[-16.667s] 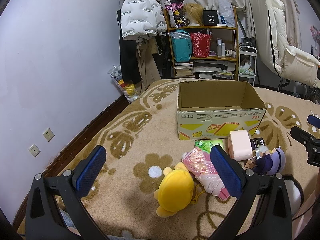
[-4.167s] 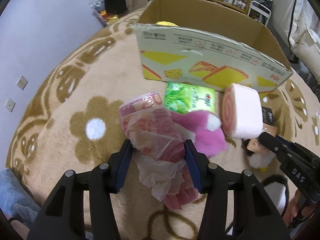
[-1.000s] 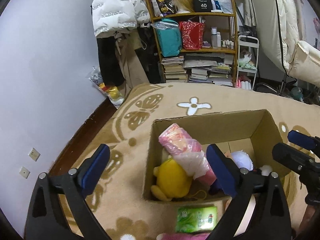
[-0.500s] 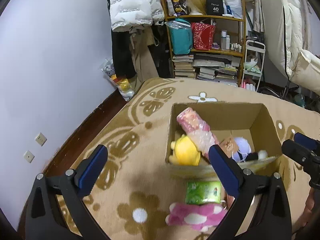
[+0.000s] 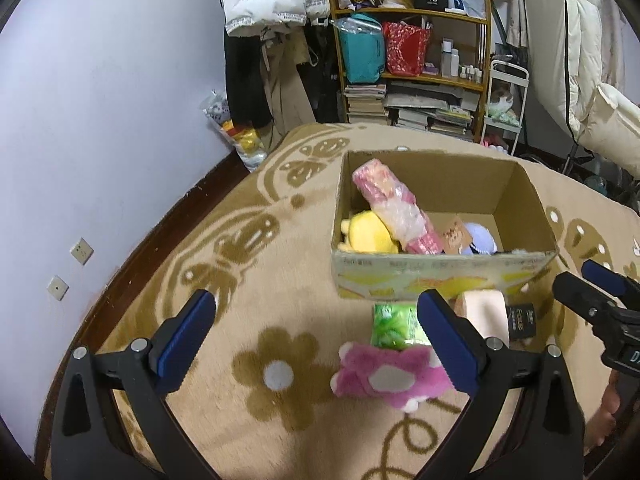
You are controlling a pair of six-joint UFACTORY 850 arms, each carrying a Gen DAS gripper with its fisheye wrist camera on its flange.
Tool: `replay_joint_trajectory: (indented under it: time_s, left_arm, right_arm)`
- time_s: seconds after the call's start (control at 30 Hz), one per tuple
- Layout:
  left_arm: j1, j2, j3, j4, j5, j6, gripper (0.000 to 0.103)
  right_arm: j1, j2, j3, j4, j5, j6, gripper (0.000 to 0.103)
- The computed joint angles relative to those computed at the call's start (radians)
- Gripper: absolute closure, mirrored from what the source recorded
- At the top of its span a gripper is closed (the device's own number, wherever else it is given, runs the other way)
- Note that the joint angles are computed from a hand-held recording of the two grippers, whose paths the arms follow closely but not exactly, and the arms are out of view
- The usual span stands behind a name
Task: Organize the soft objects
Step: 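Move both tools back toward the pink plush and roll cake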
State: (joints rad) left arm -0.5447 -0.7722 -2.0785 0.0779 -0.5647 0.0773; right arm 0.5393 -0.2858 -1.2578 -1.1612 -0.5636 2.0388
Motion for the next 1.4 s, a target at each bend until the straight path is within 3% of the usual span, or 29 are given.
replay_joint_trajectory:
  time_s: [0.63,1.4]
  left_arm:
    - [-0.012,-0.068,-0.013,-0.052,-0.105,0.046,0.003]
    - [-0.003,-0.269,-0.282,-0.053,-0.307,0.0,0.003]
  right_arm:
    - [-0.051,-0.059,0.009,0.114,0.146,-0.059,0.004]
    - [-0.101,-0.147,-0.046,0.284,0.258,-0.236,0.011]
